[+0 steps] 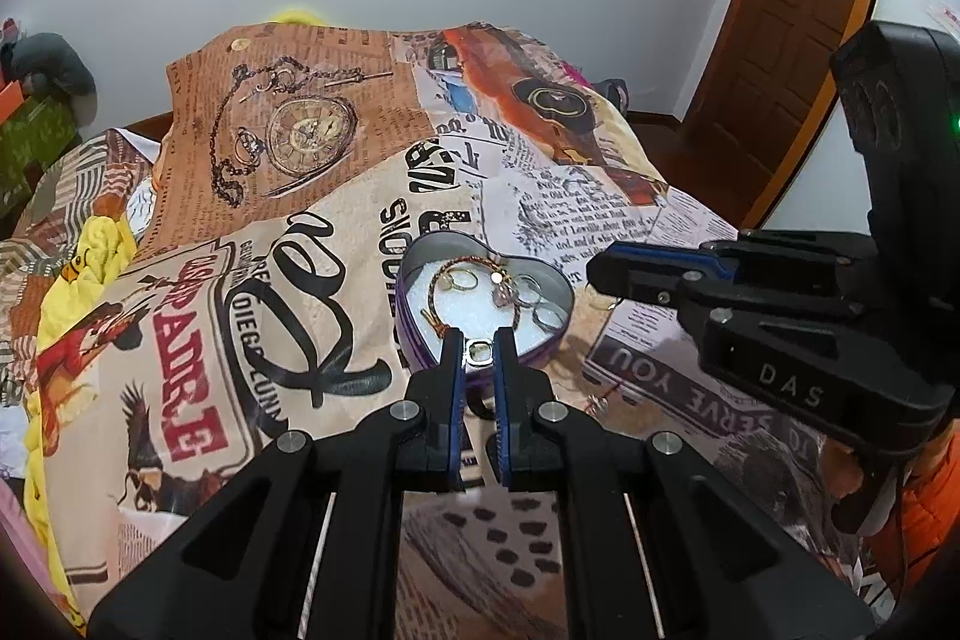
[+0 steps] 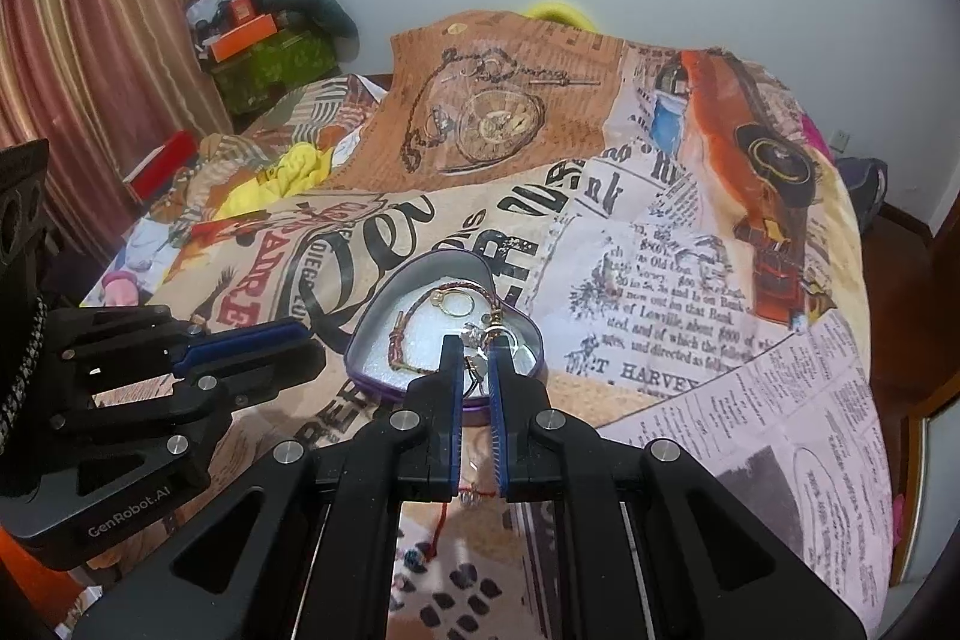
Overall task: Organize jewelry
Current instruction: 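Carry the bracelet with the right tool into the purple heart tin and release it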
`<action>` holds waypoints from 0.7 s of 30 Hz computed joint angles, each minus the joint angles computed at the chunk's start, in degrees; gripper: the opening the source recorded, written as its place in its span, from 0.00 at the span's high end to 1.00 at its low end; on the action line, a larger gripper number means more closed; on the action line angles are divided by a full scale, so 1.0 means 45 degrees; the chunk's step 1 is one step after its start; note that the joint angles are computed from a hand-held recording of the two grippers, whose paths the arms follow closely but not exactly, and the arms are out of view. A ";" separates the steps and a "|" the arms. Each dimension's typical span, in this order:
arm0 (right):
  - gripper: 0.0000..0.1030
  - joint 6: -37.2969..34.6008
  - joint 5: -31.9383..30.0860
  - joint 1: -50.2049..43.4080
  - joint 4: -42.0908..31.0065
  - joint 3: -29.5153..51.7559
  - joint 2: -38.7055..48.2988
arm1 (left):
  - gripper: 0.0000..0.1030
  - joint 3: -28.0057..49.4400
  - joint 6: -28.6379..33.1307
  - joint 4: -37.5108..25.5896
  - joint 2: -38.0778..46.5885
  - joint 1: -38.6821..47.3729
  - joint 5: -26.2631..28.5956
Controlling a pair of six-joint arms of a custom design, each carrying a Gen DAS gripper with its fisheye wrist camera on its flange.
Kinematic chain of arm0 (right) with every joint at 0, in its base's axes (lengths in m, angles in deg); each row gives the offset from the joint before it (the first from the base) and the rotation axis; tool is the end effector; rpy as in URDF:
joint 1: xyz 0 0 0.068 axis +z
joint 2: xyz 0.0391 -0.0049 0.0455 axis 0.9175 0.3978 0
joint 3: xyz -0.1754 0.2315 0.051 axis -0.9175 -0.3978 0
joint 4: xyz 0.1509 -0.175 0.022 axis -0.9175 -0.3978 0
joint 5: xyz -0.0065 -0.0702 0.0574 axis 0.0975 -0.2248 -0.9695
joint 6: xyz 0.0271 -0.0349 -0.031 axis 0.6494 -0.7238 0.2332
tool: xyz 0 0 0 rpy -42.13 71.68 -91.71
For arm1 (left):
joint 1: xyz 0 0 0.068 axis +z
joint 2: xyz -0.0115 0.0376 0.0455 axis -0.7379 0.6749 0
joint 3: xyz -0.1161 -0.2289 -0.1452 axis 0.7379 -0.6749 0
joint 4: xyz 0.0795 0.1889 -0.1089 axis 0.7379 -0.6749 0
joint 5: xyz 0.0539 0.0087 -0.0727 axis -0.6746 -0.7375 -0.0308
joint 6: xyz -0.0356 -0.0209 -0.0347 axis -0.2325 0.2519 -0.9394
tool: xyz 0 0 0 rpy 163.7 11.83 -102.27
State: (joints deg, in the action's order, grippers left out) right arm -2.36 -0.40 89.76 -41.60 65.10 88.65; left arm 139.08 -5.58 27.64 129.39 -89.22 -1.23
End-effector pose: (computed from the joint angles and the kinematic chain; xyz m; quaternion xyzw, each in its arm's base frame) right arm 0.3111 0.1456 0.2450 -0.3202 0.8753 0.1859 0.3111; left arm 0.2632 -0.2170 0.2387 -0.0250 0.9280 -0.0749 0.3642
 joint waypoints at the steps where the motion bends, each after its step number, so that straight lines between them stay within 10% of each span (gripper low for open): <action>1: 0.93 0.0026 -0.0064 -0.0007 -0.0065 0.0156 0.0183 | 0.93 0.0052 0.0036 0.0011 0.0060 0.0087 0.0073; 21: 0.93 -0.0155 -0.0287 0.0268 -0.1028 0.1829 0.1846 | 0.93 0.1120 0.0506 -0.0076 0.1327 0.1096 0.1283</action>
